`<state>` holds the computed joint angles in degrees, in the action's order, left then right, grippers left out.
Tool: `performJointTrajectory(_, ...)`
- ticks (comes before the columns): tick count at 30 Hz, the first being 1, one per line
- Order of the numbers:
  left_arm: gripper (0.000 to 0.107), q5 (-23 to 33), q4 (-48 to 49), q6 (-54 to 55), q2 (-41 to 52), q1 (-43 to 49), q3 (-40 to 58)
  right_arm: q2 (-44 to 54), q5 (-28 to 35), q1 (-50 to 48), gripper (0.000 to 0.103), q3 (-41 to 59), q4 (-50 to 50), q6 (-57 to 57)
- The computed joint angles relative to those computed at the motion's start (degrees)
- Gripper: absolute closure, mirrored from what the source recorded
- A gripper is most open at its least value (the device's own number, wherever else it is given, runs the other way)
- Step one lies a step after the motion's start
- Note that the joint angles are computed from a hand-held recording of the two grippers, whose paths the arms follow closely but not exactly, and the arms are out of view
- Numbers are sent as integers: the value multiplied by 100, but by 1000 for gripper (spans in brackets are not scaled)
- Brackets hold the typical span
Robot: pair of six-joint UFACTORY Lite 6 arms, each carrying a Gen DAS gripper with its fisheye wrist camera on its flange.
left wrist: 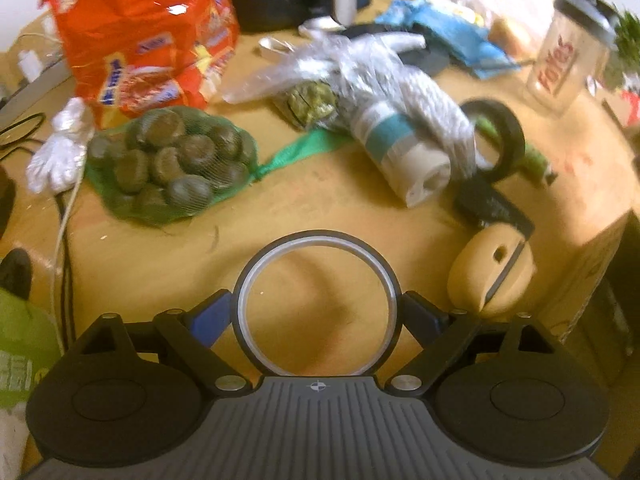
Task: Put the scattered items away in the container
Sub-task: 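Carry the tape ring with the left tool while the right tool carries the lid over the box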
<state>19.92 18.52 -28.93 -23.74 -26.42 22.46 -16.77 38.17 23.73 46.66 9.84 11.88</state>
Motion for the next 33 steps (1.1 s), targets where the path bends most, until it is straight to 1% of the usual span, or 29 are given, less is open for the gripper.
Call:
performJointTrajectory(2, 17, 120, 265, -490, -124, -142, 30, 23, -15, -4, 43, 32, 84, -122)
performJointTrajectory(4, 17, 296, 225, -582, -280, -246, 30, 42, -23, -7, 43, 68, 156, -232)
performJointTrajectory(8, 17, 670, 573, -1225, -652, -641, -14, 85, -24, 15, 42, 131, 211, -330)
performJointTrajectory(13, 17, 1437, 1051, -2252, -1054, -1411, 197, 58, 16, 51, 43, 160, 295, -458)
performJointTrajectory(17, 17, 2124, 1220, -2973, -1270, -2141, 628, -79, 66, 43, 42, 119, 558, -698)
performJointTrajectory(22, 17, 2898, 1425, -3787, -1092, -3096, 1258, -191, 170, 191, 42, 98, 683, -797)
performJointTrajectory(26, 17, 3377, 1527, -4419, -957, -3740, 1592, -161, 248, 431, 43, 144, 572, -694)
performJointTrajectory(29, 17, 3651, 1576, -4861, -806, -4232, 1772, -141, 297, 565, 43, 174, 544, -689)
performJointTrajectory(33, 17, 3846, 1593, -5349, -526, -4826, 1909, -146, 321, 711, 43, 177, 535, -666)
